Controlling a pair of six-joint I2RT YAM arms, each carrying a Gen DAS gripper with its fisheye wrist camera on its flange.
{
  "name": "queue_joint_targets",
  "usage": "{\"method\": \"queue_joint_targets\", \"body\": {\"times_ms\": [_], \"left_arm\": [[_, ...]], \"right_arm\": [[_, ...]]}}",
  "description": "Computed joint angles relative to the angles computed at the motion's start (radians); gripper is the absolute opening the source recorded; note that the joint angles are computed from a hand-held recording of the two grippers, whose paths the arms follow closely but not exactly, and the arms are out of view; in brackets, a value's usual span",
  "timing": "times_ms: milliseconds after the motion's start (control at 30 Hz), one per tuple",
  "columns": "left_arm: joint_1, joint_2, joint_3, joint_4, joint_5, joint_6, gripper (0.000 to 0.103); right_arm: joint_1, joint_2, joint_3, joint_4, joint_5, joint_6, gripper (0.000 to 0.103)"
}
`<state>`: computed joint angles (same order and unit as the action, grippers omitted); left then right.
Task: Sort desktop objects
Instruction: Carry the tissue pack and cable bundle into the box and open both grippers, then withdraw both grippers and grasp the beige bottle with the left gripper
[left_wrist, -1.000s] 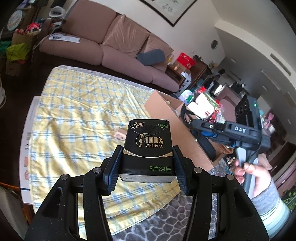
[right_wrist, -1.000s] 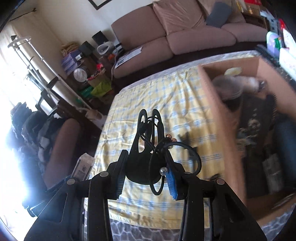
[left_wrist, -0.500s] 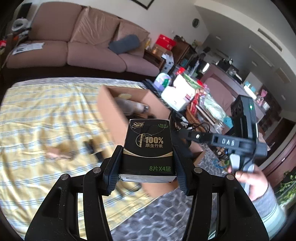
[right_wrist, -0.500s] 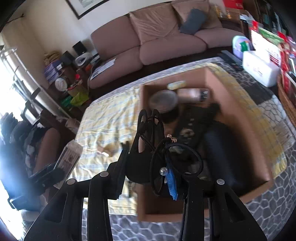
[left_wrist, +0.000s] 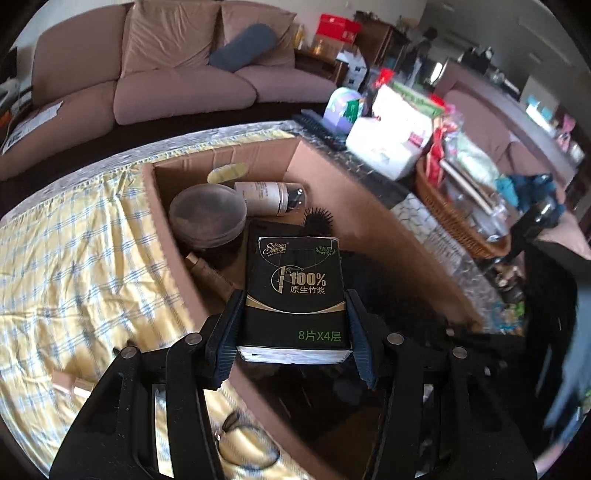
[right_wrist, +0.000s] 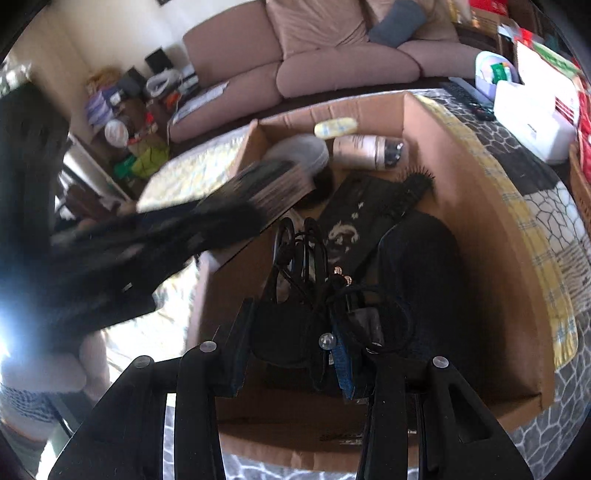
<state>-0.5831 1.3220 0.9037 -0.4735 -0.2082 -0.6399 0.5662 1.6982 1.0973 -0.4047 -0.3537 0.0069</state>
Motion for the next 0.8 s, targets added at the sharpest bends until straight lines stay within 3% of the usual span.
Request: {"method": "queue_joint_targets", "body": {"times_ms": [267,533,667,767,800], "left_arm": [[-0.002,0.139,0.046,0.049,-0.008,0.021,0.049],[-0.007,0.168,0.05,0.043,-0.036,0.012,0.049],[-0.015,0.134,0.046,0.031,-0.056,0.005,0.058],[-0.024,0.091,0.047,-0.002,-0.072,0.007,0.06],[-0.026,0.073,0.044,-0.011,-0.077,0.005,0.064]], "right_arm": [[0.016,0.043,-0.039,0.068,0.04,0.007,0.039],[0.019,0.056,-0.038,0.084,0.04,0.009,0.041],[0.014,0.06,-0.042,0.094,0.036,0.017,0.042],[0.006,0.051,-0.054,0.109,0.022,0.028,0.053],[0.005,0.044,-0.058,0.112,0.02,0.033,0.061]]}}
